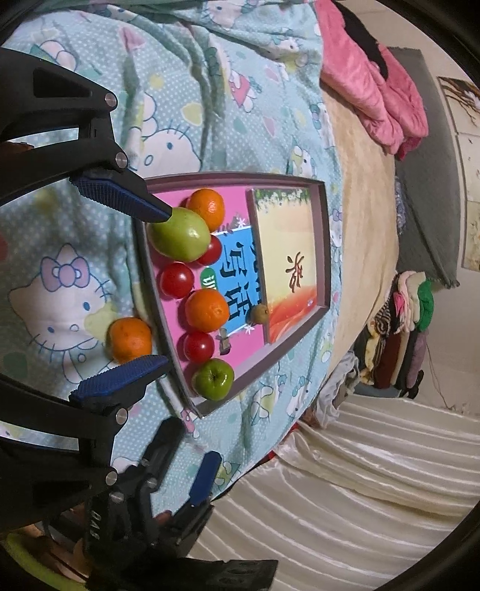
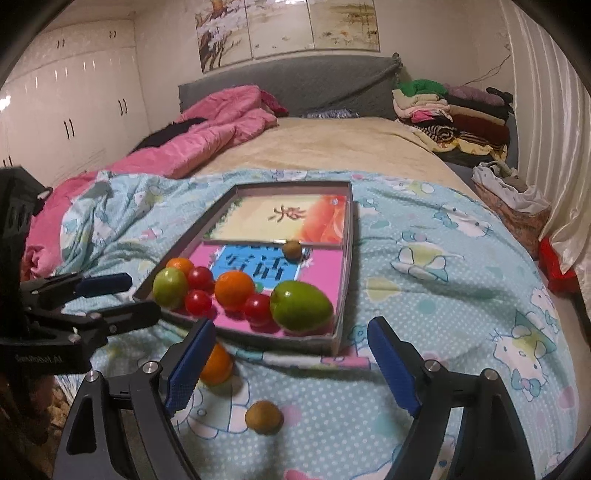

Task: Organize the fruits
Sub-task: 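Move the left gripper to the orange while the right gripper approaches the small brown fruit, then close the left gripper on the orange while the right gripper closes on the brown fruit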

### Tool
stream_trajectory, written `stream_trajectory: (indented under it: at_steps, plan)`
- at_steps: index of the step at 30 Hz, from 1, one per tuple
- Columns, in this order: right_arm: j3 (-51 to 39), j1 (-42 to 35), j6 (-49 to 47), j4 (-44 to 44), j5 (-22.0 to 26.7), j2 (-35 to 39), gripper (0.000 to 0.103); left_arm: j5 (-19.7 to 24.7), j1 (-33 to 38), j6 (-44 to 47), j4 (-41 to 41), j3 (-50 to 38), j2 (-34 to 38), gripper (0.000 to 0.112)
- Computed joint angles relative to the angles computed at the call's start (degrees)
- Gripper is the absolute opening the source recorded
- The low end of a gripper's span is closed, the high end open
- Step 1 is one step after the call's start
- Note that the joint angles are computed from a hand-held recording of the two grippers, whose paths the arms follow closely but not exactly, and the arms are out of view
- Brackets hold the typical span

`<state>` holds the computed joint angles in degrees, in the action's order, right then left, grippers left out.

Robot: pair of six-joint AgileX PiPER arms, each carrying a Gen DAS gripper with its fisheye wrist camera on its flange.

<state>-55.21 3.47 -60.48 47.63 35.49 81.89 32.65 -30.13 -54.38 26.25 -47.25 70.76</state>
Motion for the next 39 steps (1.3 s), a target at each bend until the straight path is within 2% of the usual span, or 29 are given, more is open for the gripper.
stream_trajectory:
  at_steps: [8, 14, 16, 21, 27, 30, 34, 39]
  plan:
    - [1.9, 4.8, 11.8, -13.5, -1.1, -0.9, 0.084, -0.2, -1.0, 2.3, -3.1, 0.0, 0.6, 0.075]
    - [1.9, 4.8, 15.9, -16.9, 0.6, 0.0, 0.083, -1.0, -1.0, 6.0, -8.6, -0.7, 3.0, 0.075]
    - [1.7, 4.8, 16.4, -17.4, 1.5, 0.5, 0.079, -1.5, -1.5, 6.4, -9.0, -0.6, 3.8, 0.075]
    - [0.6, 5.9, 18.5, -20.3, 4.2, 3.0, 0.053, -2.7, -0.7, 11.4, -14.6, -0.8, 5.8, 0.076]
    - [-0.3, 7.0, 20.1, -22.3, 5.3, 5.6, 0.037, -4.5, 0.2, 15.6, -18.6, -1.0, 7.5, 0.072]
    - [-1.1, 6.8, 19.4, -21.3, 6.2, 7.1, 0.028, -5.0, 0.3, 17.6, -20.2, -1.6, 9.4, 0.066]
    - [-1.8, 5.8, 17.9, -19.0, 7.4, 8.1, 0.028, -6.2, 1.1, 21.4, -24.2, -2.2, 11.8, 0.053]
    - [-2.5, 4.2, 16.4, -16.6, 8.9, 8.6, 0.027, -7.6, 1.4, 20.4, -25.0, -3.3, 14.7, 0.048]
